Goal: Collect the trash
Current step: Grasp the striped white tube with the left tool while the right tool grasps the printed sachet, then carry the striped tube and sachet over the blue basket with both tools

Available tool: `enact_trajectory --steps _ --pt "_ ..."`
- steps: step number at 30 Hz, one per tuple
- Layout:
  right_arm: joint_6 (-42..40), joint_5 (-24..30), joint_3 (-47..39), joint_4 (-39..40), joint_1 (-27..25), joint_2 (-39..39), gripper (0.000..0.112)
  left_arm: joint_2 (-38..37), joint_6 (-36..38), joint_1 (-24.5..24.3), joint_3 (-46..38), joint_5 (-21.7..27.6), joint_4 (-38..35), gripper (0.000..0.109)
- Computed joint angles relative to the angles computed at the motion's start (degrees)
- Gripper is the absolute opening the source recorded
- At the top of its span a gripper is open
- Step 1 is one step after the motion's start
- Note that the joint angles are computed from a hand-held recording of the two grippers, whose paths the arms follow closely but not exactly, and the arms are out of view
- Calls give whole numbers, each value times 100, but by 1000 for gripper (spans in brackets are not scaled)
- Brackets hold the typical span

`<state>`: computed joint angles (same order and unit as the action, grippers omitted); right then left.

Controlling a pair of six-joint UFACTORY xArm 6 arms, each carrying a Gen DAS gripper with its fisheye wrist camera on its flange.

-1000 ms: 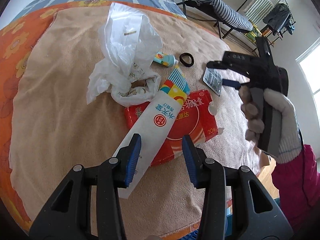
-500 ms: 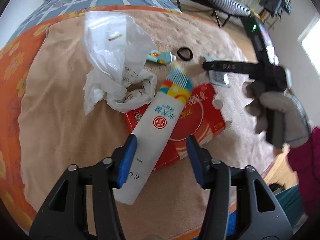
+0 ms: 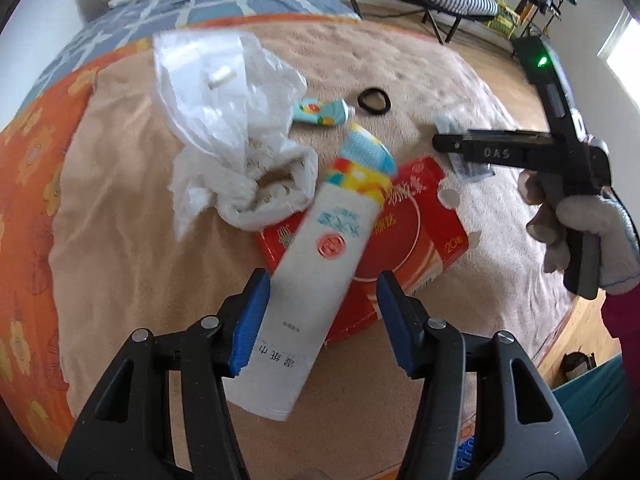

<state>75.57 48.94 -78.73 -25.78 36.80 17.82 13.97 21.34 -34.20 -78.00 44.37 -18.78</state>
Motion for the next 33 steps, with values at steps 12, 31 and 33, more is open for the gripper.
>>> enact_trajectory --steps 12,31,33 --pt "47 -72 279 -79 116 -237 58 10 89 146 90 -24 -629 21" --pt "363 -75 676 -294 326 -728 57 -478 614 180 551 -230 -1266 5" --pt "400 -92 710 -308 348 -765 57 -498 666 224 505 -154 -1443 5"
